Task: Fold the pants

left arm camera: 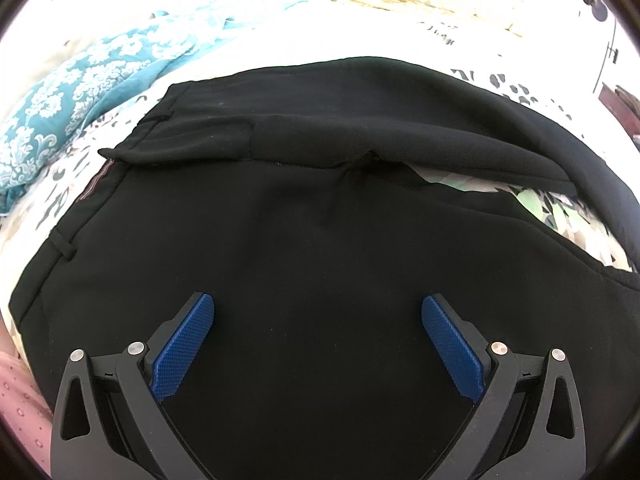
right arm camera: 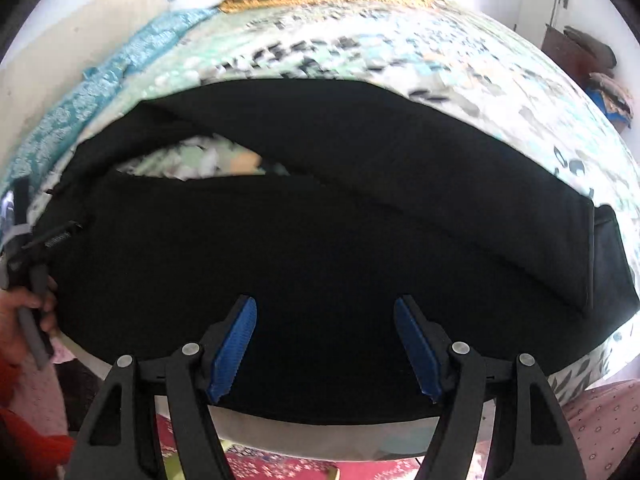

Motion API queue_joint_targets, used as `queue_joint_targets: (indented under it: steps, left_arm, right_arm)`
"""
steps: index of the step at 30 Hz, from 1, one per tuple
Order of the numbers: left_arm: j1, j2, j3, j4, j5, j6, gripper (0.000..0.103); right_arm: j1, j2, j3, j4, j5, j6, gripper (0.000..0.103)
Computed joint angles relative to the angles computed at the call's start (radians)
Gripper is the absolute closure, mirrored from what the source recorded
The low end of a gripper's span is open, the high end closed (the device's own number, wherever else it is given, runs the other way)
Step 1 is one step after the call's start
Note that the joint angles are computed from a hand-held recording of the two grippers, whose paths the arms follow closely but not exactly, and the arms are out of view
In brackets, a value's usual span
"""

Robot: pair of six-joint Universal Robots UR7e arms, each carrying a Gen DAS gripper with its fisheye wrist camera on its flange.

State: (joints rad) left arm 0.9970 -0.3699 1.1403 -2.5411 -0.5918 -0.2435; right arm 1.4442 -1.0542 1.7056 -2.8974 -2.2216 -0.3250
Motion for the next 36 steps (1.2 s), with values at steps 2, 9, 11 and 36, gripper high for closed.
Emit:
queue_joint_targets:
  steps: [2,9,11,36]
  left_arm:
    - [0.000,0.000,-0.001,0.001,-0.001,0.000,0.000]
    - [0.000,0.000,0.000,0.001,0.000,0.000,0.000]
    - [0.000,0.000,0.001,0.000,0.000,0.000,0.000]
    - [-0.002,-0.012,-0.121,0.272,-0.097,-0.125,0.001]
  right_arm:
    - [-0.008,0.002,0.000,-0.001,-0.004,0.001,0.031]
    - [-0.021,0.016,0.001,0.007,0.018,-0.005,0.000]
    - [-0.013,0.015,-0.005,0.029,0.003,-0.020,0.000]
    - [-0.209,-0.173,0.001,-0.180,0.342,0.430,0.098]
